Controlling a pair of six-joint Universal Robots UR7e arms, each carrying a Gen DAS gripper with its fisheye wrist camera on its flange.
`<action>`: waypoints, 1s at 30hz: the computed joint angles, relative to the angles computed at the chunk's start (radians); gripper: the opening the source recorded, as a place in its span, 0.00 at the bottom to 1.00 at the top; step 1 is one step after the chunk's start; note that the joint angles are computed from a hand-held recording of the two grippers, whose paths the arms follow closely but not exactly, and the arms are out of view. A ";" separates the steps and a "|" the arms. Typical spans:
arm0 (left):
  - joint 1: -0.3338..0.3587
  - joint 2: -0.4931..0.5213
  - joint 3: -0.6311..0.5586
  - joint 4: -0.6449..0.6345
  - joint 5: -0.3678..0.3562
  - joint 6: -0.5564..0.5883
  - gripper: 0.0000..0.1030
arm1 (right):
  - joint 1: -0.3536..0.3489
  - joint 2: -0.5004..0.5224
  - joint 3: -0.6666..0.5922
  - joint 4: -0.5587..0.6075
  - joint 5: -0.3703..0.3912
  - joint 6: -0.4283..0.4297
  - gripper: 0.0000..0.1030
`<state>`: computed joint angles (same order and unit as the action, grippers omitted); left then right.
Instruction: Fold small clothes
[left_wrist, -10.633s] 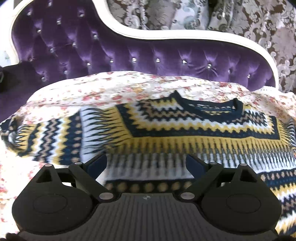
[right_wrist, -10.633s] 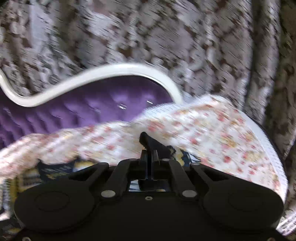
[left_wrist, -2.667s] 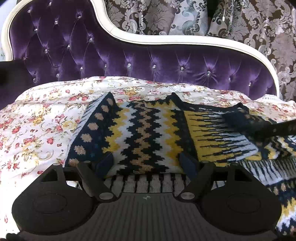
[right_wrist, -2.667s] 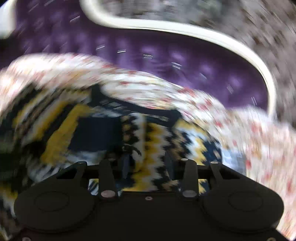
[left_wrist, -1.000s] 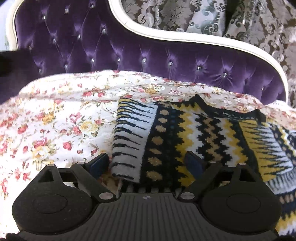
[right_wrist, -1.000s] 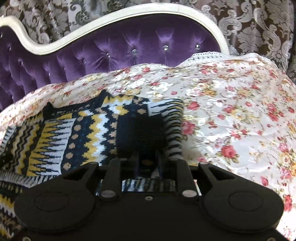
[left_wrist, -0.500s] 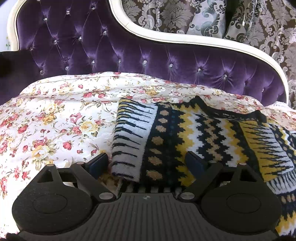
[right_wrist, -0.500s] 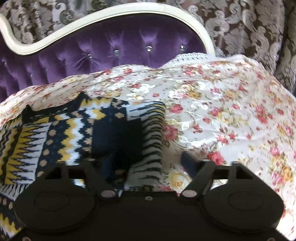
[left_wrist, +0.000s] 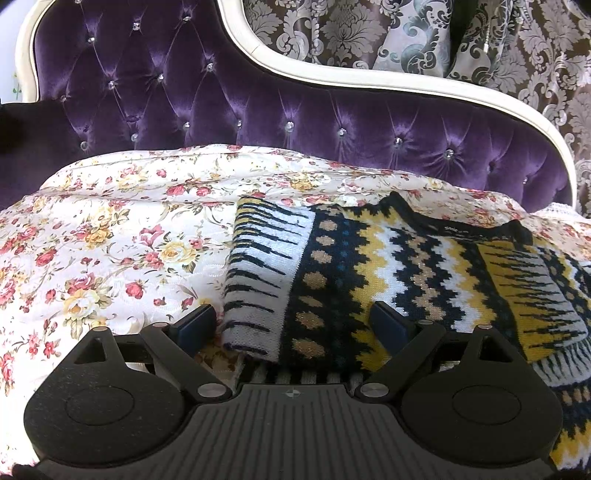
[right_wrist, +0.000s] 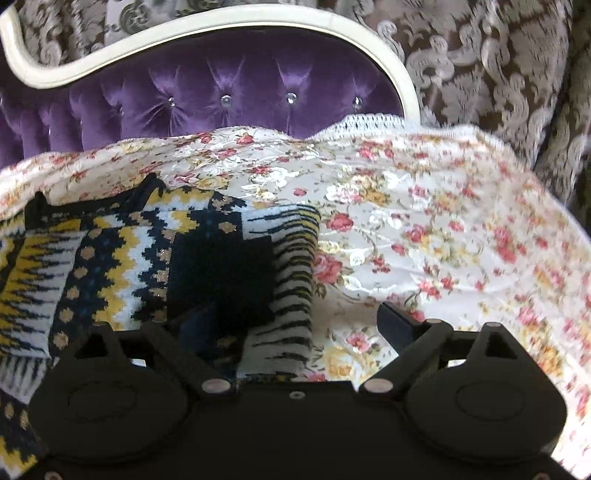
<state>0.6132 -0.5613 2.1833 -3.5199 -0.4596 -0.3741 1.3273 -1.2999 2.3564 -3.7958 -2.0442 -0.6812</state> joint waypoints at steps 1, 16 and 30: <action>0.000 0.000 -0.001 0.001 0.000 0.000 0.90 | 0.008 0.015 -0.001 -0.028 -0.011 -0.026 0.92; 0.000 0.001 -0.001 -0.002 0.000 0.002 0.90 | 0.038 0.074 -0.015 -0.120 -0.051 -0.145 0.92; -0.002 -0.086 -0.071 0.463 0.032 -0.164 0.90 | 0.040 0.066 -0.018 -0.087 -0.055 -0.132 0.92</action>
